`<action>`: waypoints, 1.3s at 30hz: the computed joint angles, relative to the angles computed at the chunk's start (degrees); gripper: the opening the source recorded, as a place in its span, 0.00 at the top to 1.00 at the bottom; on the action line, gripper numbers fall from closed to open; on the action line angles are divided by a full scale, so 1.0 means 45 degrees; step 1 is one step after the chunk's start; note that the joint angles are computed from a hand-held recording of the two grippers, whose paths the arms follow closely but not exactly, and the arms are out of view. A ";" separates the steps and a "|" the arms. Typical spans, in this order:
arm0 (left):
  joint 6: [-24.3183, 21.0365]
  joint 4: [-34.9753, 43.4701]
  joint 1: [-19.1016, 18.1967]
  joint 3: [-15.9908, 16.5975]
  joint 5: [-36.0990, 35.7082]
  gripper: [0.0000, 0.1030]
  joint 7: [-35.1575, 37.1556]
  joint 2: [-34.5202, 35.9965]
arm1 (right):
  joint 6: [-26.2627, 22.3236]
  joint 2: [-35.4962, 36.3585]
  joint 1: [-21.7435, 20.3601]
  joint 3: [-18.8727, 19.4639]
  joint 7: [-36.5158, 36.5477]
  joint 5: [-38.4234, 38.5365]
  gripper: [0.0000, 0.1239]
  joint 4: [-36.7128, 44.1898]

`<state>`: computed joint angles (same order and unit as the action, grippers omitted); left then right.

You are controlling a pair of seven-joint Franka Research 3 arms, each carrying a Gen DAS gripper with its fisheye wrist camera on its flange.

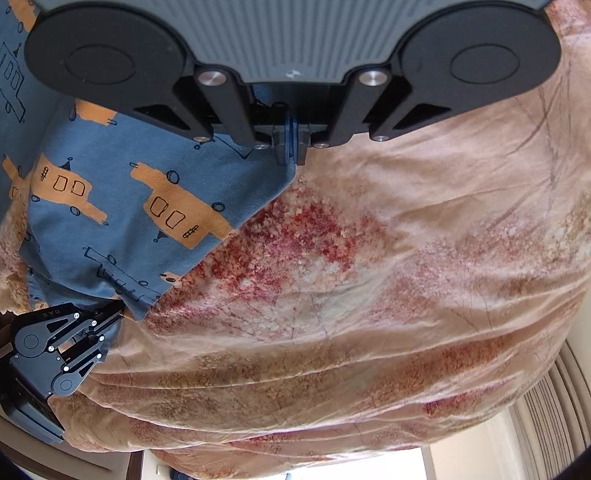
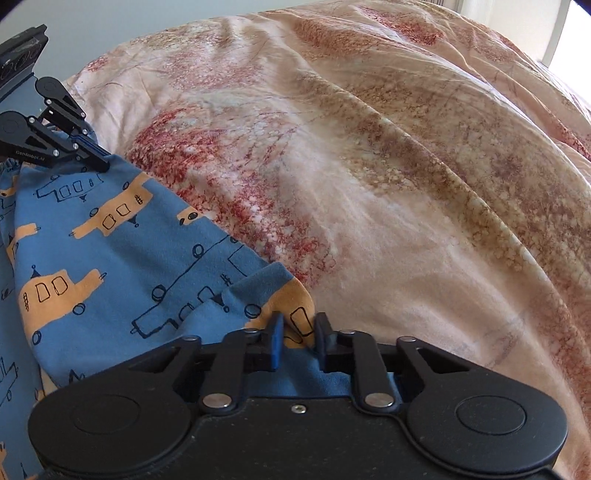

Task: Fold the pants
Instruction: 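Close the right tool on the waistband while the left tool grasps the waistband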

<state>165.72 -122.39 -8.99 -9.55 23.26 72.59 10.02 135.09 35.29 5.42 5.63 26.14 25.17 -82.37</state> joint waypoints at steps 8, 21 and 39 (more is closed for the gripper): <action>-0.1625 0.1420 -0.1699 0.1642 1.0295 1.00 -0.9033 -0.0165 | 0.4824 -0.1832 0.0131 0.0350 -0.1850 0.0593 1.00 -0.2910; -0.1493 0.2266 -0.0513 0.1022 0.6745 0.72 -0.7604 0.1483 | 0.6344 0.0775 0.2170 -0.1260 0.2767 -0.3124 0.93 -0.0678; 0.0701 -0.2060 0.1910 0.0715 -0.2503 0.26 0.1256 -0.2397 | 0.3777 0.0063 0.0249 0.2153 -0.2082 0.2089 0.33 -0.0291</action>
